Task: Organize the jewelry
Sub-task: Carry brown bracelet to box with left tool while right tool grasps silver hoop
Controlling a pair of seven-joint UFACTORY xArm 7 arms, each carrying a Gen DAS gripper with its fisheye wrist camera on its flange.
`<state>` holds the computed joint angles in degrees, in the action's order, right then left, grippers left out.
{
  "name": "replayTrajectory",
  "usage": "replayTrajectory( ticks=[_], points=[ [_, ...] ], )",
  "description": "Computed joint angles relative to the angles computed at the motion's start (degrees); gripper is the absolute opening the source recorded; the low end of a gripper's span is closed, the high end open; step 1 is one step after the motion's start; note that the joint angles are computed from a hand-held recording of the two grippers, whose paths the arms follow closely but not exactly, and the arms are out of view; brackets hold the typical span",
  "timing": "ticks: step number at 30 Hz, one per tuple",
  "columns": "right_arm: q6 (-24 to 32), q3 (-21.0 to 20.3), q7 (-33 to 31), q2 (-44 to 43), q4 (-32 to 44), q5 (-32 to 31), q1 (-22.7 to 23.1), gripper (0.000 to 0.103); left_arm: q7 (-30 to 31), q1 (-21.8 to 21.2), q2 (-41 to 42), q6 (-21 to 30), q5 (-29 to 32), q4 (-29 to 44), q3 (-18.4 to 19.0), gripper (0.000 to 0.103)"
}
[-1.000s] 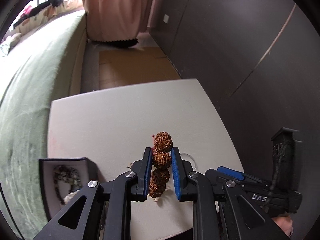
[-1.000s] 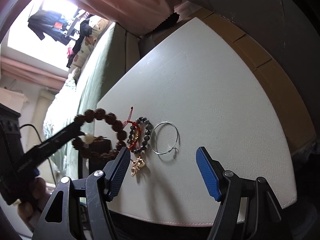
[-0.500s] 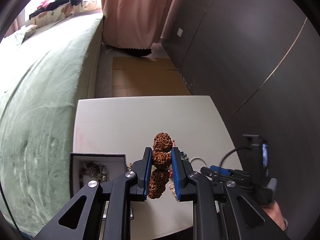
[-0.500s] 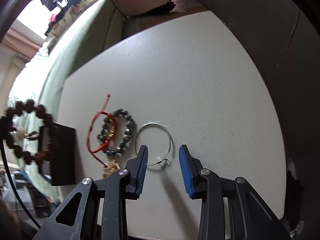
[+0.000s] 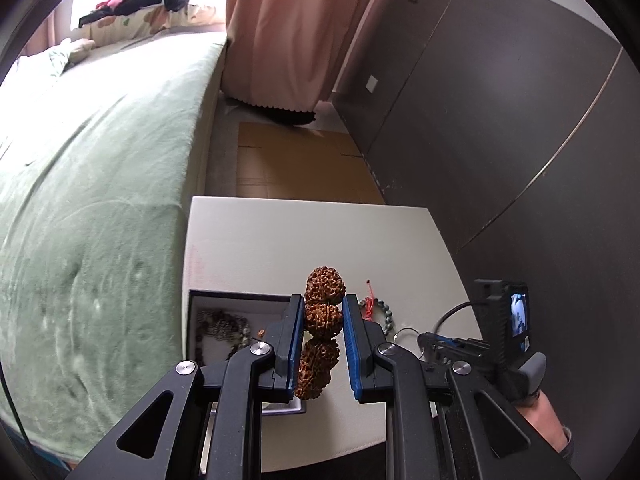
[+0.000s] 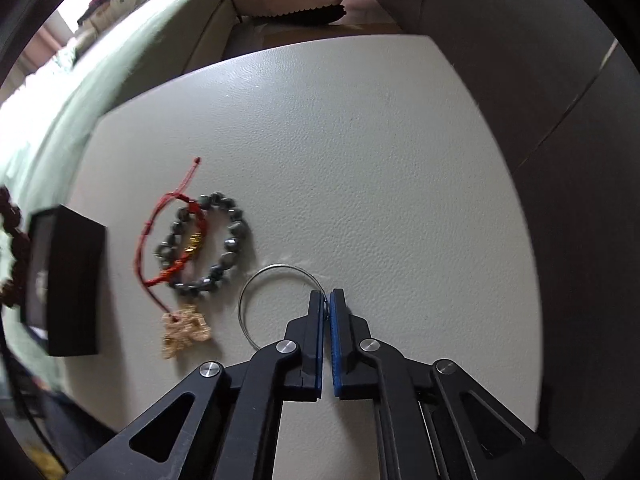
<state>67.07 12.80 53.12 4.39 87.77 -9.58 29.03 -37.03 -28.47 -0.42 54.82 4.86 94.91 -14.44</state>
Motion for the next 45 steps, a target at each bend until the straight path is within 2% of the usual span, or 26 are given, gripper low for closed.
replayTrajectory(
  ticks=[1, 6, 11, 15, 21, 26, 28, 30, 33, 45],
  points=[
    [-2.74, -0.16, 0.35, -2.03, -2.74, 1.71, -0.38, 0.004, 0.39, 0.20, -0.86, -0.40, -0.45, -0.87, 0.23, 0.020],
    [-9.59, 0.74, 2.04, -7.63, -8.20, 5.21, -1.34, 0.004, 0.98, 1.52, -4.19, -1.66, -1.15, -3.74, 0.49, 0.020],
    [-14.24, 2.23, 2.24, -9.44, -8.60, 7.30, -1.11, 0.004, 1.47, 2.95, -6.07, -2.25, -2.17, -6.06, 0.57, 0.020],
    [-17.35, 3.33, 2.43, -6.95, -5.66, 7.05, -0.34, 0.004, 2.00, 3.71, -6.95, -3.19, -3.85, -8.30, 0.71, 0.020],
    [-17.46, 3.75, 4.16, -2.32, 1.32, 3.04, 2.62, 0.004, 4.21, 3.69, -6.28, -4.19, -7.11, -9.41, 0.68, 0.020],
    [-16.49, 2.98, 3.89, 0.22, 5.71, 1.12, 4.51, 0.004, 4.12, 3.97, -4.02, 0.55, -5.47, -8.04, 0.88, 0.021],
    [-16.48, 2.81, 3.52, 0.70, 6.67, 0.95, 5.09, 0.004, 4.10, 4.32, -5.32, 0.03, -6.09, -9.91, 1.40, 0.023],
    [-16.73, 2.66, 3.00, 1.54, 7.65, 0.84, 5.58, 0.004, 4.23, 4.85, -7.22, -1.34, -6.59, -12.10, 1.81, 0.040],
    [-16.73, 2.43, 2.55, 3.44, 9.95, 0.58, 6.55, 0.004, 3.54, 5.82, -10.08, -3.18, -5.39, -14.78, 1.72, 0.058],
    [-14.78, 0.29, -0.99, 14.30, 23.65, 1.80, 11.54, 0.004, 3.89, 9.25, -15.97, -1.94, -5.36, -18.30, 2.11, 0.059]
  ],
)
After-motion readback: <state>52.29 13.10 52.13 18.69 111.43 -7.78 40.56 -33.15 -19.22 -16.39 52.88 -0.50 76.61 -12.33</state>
